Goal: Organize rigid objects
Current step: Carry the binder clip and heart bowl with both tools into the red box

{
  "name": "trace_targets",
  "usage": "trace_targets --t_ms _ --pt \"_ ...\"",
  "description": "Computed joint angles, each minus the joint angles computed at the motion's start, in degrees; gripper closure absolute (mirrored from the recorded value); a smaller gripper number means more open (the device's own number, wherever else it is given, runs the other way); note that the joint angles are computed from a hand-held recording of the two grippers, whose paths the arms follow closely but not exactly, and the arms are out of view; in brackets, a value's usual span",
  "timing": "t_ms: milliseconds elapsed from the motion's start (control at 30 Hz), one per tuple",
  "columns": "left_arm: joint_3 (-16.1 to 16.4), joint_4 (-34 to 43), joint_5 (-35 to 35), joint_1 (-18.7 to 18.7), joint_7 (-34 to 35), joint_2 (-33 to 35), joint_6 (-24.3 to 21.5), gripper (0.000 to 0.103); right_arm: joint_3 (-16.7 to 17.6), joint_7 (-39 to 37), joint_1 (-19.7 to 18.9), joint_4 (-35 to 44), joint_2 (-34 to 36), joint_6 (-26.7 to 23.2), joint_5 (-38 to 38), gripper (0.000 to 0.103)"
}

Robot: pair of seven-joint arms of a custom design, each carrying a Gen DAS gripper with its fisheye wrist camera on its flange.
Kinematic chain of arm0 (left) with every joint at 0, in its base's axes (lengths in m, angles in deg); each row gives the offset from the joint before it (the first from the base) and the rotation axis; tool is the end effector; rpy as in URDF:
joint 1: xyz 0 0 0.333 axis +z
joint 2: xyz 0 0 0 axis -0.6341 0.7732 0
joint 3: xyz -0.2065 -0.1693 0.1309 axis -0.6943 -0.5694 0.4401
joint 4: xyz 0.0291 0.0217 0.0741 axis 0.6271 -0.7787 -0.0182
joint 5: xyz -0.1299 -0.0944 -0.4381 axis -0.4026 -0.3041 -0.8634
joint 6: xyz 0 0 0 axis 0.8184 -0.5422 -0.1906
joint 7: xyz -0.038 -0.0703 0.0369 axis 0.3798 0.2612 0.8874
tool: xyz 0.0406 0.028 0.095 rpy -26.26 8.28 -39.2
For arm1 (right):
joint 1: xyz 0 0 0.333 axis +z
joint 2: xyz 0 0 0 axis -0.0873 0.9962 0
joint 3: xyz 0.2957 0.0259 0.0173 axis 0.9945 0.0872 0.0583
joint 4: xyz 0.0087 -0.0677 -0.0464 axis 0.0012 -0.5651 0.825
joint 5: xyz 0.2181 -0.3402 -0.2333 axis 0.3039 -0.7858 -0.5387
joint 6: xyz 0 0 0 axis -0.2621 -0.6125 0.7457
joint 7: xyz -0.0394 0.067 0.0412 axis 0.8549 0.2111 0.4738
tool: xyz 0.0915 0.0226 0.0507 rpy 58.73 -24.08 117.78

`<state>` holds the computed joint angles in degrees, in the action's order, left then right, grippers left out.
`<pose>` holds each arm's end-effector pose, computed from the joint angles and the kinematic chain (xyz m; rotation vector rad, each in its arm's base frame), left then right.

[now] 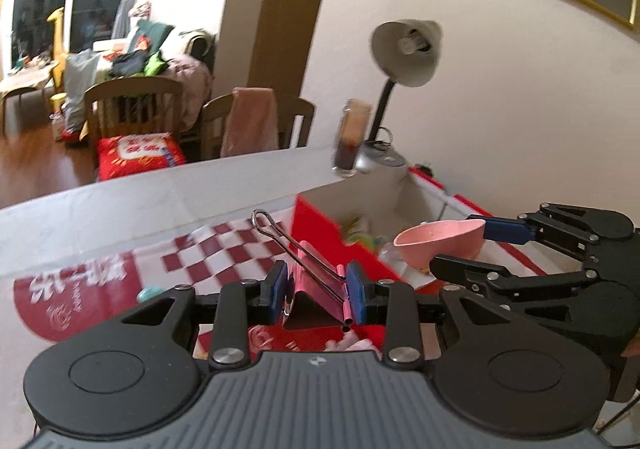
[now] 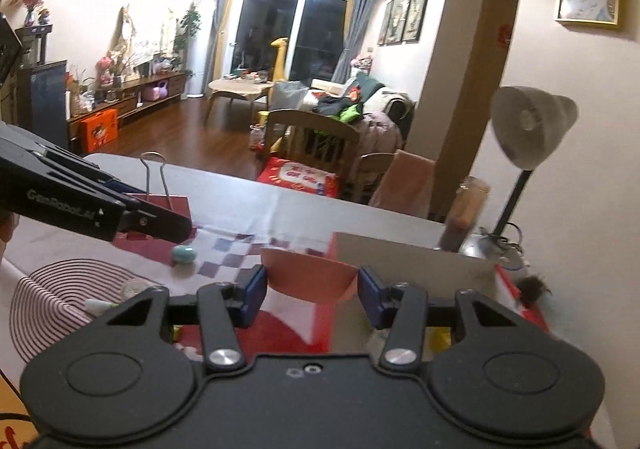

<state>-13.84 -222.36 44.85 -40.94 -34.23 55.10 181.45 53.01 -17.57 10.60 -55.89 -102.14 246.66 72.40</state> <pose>0.5464 -0.2068 0.4271 -1.6745 1.7597 -1.1286 0.5526 0.0652 0.4334 -1.9943 0.8352 -0.7986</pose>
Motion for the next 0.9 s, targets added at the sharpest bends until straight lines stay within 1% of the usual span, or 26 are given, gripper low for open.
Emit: trace_targets --t_ms 133,167,233,267,400,533,667,733,800,900 --pt "0.67 5.03 -0.29 -2.53 1.29 3.96 -1.37 0.071 -1.59 0.88 -1.82 2.05 1.90 -2.54 -2.14 0.055" --pt "0.18 6.66 1.03 -2.41 0.21 5.26 -1.95 0.071 -1.83 0.90 -2.31 2.76 2.66 -3.04 -2.59 0.055" --pt "0.61 9.94 2.83 -3.69 -1.20 7.75 -3.83 0.071 -2.40 1.32 -3.52 4.05 3.93 -4.70 -3.87 0.055" --pt "1.02 11.98 4.93 -4.50 -2.85 9.24 -4.99 0.071 -2.61 1.49 -4.15 4.97 4.80 -5.36 -4.43 0.055" --pt "3.98 19.09 9.89 -8.86 -7.59 14.59 -8.65 0.071 -2.98 3.90 -7.09 9.01 8.96 -7.69 -8.26 0.055" --pt "5.28 25.04 9.00 -11.58 -7.77 19.51 -11.52 0.071 -2.49 7.73 -9.98 13.13 13.28 -8.97 -12.47 0.055" --pt "5.25 31.81 5.42 -12.97 -5.50 25.09 -14.91 0.071 -1.60 10.56 -12.56 17.26 17.13 -10.60 -16.46 0.055" --pt "5.75 35.23 4.54 -13.97 -5.12 27.78 -16.41 0.071 -1.17 12.20 -13.80 19.14 19.00 -11.52 -18.46 0.055" --pt "5.95 37.93 3.63 -14.58 -4.28 29.83 -17.70 0.071 -0.74 14.51 -14.95 20.64 20.46 -12.84 -21.06 0.055" --pt "6.09 43.34 2.12 -15.37 -2.72 33.78 -20.64 0.071 -0.05 15.92 -16.35 21.78 21.78 -14.45 -23.69 0.055"
